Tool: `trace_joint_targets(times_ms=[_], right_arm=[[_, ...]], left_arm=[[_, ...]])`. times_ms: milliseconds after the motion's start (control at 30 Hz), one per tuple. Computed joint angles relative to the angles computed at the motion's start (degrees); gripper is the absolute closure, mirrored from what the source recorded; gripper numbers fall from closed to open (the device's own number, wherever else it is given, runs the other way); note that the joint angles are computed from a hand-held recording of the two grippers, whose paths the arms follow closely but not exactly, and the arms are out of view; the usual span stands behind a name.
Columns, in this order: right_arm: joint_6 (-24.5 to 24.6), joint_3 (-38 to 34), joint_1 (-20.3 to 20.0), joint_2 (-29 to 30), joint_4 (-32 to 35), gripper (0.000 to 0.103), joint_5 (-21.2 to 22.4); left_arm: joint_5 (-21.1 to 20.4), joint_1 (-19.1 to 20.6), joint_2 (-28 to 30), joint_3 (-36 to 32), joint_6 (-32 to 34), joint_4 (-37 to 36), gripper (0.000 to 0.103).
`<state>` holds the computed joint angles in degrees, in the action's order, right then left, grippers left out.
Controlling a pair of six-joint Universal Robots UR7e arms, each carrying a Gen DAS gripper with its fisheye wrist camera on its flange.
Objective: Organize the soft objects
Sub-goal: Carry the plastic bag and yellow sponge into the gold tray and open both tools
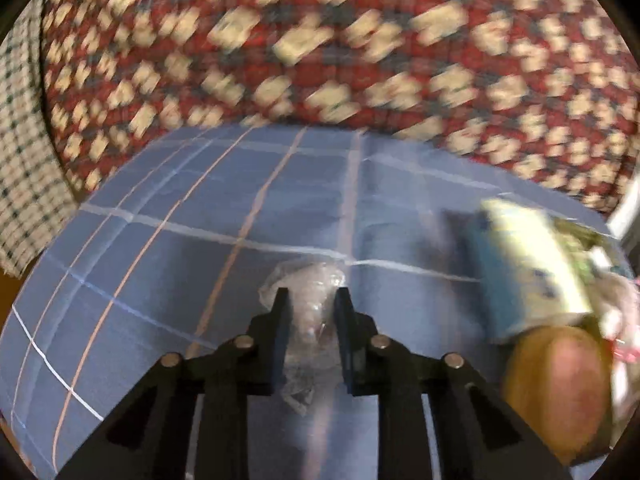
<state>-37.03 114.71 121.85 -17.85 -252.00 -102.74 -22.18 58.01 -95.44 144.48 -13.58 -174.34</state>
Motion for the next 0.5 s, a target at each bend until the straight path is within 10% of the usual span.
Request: trace_joint_targets(times_ms=[233, 500], right_arm=[[0.6, 7.2, -2.3, -8.9, 4.3, 0.064, -4.0], [0.2, 14.2, -5.6, -16.8, 8.8, 0.062, -8.6]], left_arm=[[-0.5, -16.9, 0.0, 4.2, -1.7, 1.2, 0.083], [-10.0, -20.3, 9.2, 3.8, -2.2, -3.6, 0.083]])
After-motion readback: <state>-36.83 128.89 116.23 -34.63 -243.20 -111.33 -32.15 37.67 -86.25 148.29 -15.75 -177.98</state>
